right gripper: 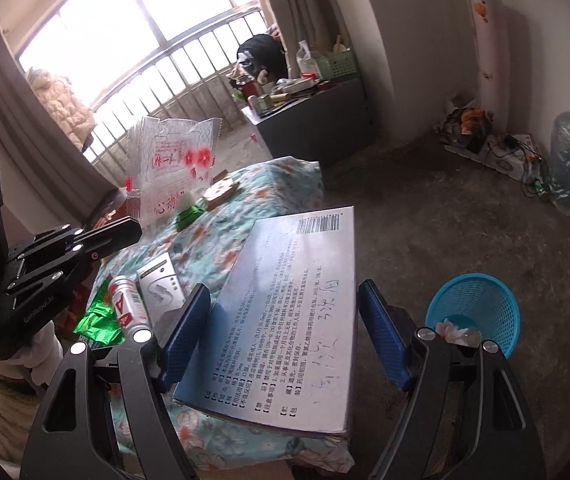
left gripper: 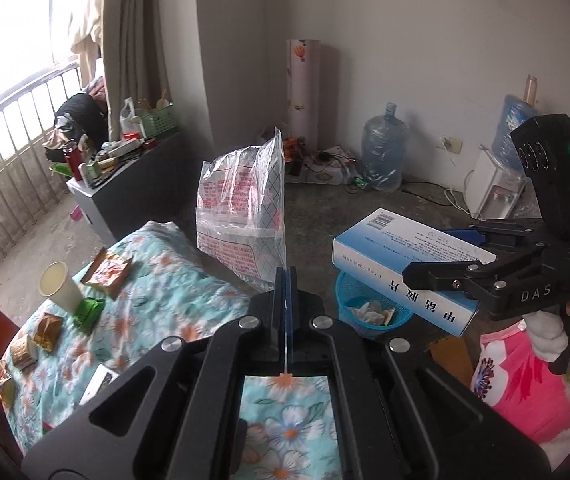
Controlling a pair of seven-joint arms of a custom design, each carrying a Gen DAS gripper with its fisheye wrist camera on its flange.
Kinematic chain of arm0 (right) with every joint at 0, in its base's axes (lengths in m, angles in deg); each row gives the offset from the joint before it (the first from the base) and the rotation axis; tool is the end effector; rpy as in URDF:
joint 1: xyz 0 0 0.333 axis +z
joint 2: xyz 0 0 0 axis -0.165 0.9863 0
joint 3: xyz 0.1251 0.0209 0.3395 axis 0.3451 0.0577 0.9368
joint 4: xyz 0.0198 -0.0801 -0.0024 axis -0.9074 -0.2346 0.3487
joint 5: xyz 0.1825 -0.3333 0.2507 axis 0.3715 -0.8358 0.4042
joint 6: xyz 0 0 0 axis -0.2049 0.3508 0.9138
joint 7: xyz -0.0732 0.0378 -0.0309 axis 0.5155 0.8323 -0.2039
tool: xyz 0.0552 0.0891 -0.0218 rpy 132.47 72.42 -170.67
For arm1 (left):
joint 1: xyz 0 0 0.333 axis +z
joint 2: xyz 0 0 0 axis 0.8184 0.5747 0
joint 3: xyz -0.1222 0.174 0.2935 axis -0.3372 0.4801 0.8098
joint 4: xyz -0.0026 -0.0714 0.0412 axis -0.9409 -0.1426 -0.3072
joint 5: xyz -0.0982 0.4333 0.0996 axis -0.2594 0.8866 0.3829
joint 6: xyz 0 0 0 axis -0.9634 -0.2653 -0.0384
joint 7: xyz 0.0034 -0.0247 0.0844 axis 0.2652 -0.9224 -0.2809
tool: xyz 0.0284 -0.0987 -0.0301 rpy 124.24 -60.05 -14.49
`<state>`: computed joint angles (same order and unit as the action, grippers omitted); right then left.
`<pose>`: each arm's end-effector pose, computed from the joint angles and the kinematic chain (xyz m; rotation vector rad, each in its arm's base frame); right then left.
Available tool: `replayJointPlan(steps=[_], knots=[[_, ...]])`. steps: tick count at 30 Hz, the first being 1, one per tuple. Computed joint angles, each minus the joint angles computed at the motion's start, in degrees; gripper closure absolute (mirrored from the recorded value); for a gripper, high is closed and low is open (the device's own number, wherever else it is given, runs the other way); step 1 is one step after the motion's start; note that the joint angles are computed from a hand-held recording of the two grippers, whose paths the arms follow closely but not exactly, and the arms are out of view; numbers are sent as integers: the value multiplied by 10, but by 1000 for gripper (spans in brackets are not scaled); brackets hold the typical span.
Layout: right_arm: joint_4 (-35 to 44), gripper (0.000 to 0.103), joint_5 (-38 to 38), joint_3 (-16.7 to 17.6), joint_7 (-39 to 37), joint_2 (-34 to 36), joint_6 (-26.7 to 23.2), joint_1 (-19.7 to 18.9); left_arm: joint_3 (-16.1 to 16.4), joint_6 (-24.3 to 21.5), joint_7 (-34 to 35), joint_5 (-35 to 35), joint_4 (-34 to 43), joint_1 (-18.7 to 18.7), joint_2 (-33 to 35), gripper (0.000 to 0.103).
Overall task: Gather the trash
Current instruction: 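Carry the clear bag and blue-white box over the blue wastebasket, then open both tools to drop bag and box into the wastebasket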
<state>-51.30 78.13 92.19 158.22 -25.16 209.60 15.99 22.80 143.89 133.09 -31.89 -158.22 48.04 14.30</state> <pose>0.5441 0.3382 0.6188 -1.7928 1.4899 -0.1939 0.5160 -0.1528 0.6787 -1.3975 2.0800 -0.9376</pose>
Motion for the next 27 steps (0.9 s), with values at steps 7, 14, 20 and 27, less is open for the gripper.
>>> replayJointPlan(steps=[7, 14, 20, 27], knots=[[-66, 29, 19, -36, 53, -23, 10, -36, -21, -48, -14, -9, 99, -25, 121, 103], [-87, 29, 147, -63, 32, 24, 23, -71, -35, -151, -33, -12, 231, -47, 281, 103], [-82, 29, 303, -49, -26, 86, 34, -122, -45, -229, -68, -16, 352, -68, 422, 103], [-50, 29, 453, -8, -115, 168, 62, -186, -45, -270, -104, 24, 460, -114, 542, 101]])
